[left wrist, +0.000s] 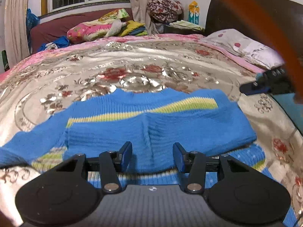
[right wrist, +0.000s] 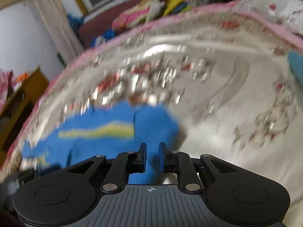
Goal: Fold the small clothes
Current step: 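Lay the sleeve down and open the right gripper, then move the right gripper over to the other sleeve cuff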
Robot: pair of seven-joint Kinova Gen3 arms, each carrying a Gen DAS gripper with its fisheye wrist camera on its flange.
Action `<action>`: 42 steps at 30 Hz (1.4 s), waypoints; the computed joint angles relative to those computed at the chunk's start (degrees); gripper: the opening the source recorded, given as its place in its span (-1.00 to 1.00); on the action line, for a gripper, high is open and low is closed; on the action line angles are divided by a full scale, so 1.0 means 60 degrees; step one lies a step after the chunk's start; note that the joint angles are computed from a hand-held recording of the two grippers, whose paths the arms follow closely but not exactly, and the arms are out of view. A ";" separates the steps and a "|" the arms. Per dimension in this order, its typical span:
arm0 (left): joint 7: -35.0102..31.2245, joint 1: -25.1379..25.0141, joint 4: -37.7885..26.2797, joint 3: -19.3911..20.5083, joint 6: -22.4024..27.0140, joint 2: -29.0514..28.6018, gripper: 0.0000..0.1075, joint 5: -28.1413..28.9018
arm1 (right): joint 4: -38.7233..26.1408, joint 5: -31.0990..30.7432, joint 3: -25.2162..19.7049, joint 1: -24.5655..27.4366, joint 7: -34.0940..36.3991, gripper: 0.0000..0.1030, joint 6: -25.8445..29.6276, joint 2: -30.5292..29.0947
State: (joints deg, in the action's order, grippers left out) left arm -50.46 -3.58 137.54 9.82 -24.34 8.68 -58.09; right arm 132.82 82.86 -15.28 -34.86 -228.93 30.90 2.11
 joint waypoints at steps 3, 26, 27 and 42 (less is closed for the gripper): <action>-0.0292 0.0165 -0.0152 0.0001 0.0086 0.0127 -0.04 0.0524 | -0.0323 0.0508 0.0316 0.0357 0.0157 -0.51 -0.0234 0.0153; -0.4117 0.0210 -0.0572 0.0234 0.1080 0.0712 0.05 0.4908 | -0.3767 -0.3853 -0.0072 0.1827 0.7725 -0.98 0.0091 0.2910; -0.4076 0.0002 -0.0443 0.0310 0.1032 0.0617 0.05 0.4763 | -0.3708 -0.3792 -0.0065 0.1796 0.7617 -0.96 0.0073 0.2828; -0.1013 -0.1793 0.1014 -0.0300 -0.0260 -0.0275 0.05 0.0979 | -0.2497 -0.3088 -0.0336 0.0109 0.5606 -0.75 0.0371 0.2142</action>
State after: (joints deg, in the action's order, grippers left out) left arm -56.54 -14.34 143.63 8.02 -25.90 7.03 -52.22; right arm 117.84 64.33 -17.30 -34.21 -195.29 33.13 14.96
